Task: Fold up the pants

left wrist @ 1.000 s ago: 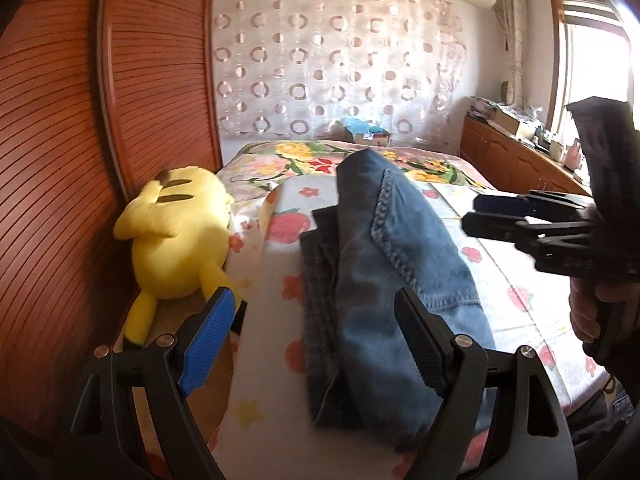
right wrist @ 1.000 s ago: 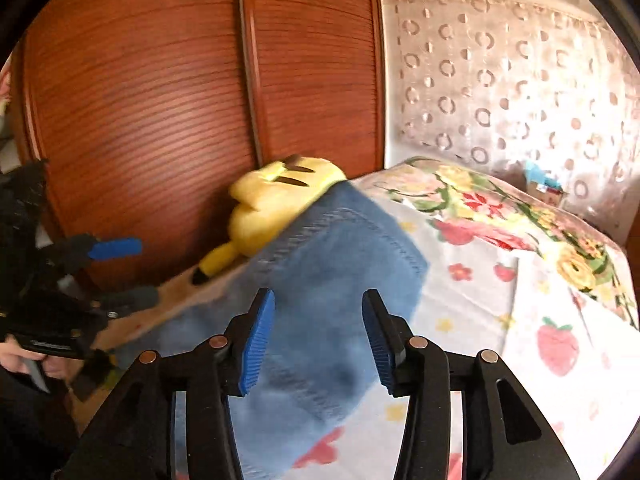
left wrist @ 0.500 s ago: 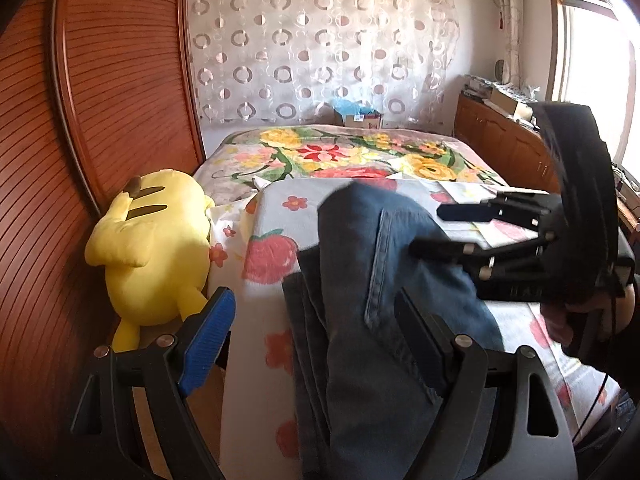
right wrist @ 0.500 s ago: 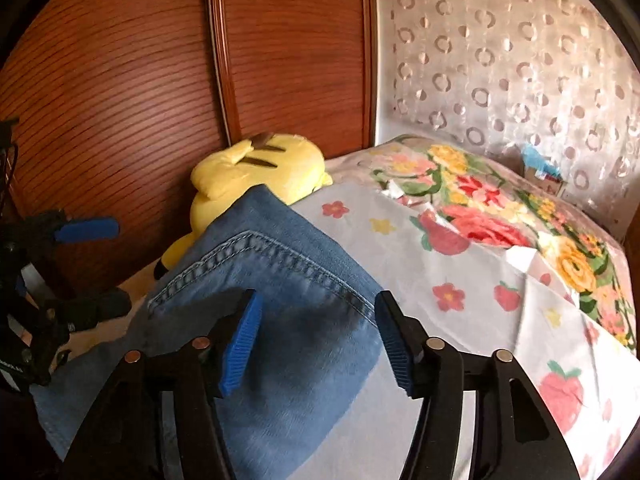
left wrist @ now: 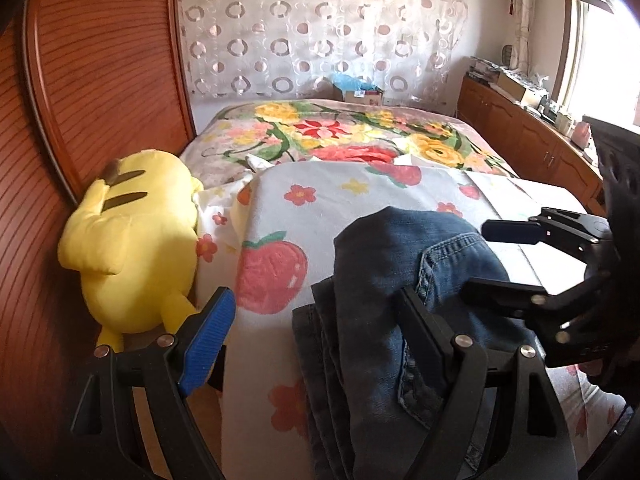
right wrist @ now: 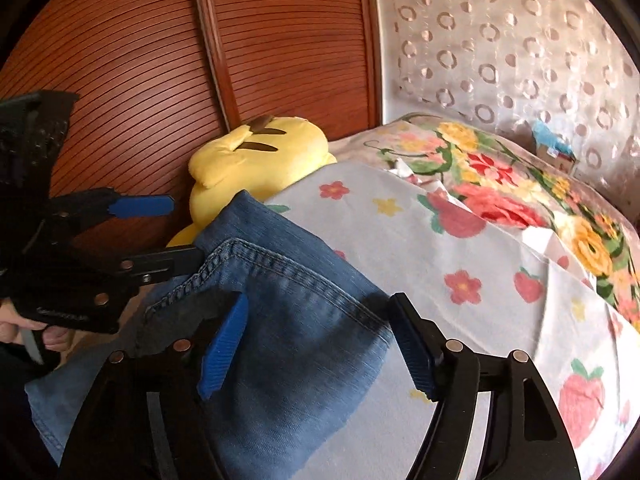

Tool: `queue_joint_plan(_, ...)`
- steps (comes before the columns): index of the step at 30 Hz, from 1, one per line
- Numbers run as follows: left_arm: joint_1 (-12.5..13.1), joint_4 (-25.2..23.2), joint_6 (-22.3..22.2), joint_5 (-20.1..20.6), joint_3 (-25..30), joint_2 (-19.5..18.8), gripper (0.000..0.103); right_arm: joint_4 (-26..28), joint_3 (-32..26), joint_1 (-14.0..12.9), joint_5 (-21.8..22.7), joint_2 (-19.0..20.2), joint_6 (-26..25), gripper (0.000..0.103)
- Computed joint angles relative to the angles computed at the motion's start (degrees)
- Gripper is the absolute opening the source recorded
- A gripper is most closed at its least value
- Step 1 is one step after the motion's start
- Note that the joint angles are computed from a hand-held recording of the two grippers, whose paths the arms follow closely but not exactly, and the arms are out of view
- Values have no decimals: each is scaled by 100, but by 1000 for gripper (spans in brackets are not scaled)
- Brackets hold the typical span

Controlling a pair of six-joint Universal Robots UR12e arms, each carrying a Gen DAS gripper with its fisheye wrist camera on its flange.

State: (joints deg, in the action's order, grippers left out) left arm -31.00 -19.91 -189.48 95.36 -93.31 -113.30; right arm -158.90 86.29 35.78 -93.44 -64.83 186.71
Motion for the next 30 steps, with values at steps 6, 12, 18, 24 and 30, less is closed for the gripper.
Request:
queue_joint_plan(6,21,-205,1,-106,27,-78,82,173,25,-111,291,9,225,77)
queue_joint_plan(12,97,-216,-79,-369,-6,-92,81,260,-58,-211,644,103,357,77)
queue_joint_plan(18,170,-164,-84,-889,-57,-75,56,289,-128,-366,1214,204,576,74)
queue_joint_plan(24,134,-160,68,-1096,-88,-44,22,266,-195,-472,1602,284,525,51)
queue_joint_plan(30,96,66,33,-947,-251,150,16,11,-181,-402,1549,205,102,36)
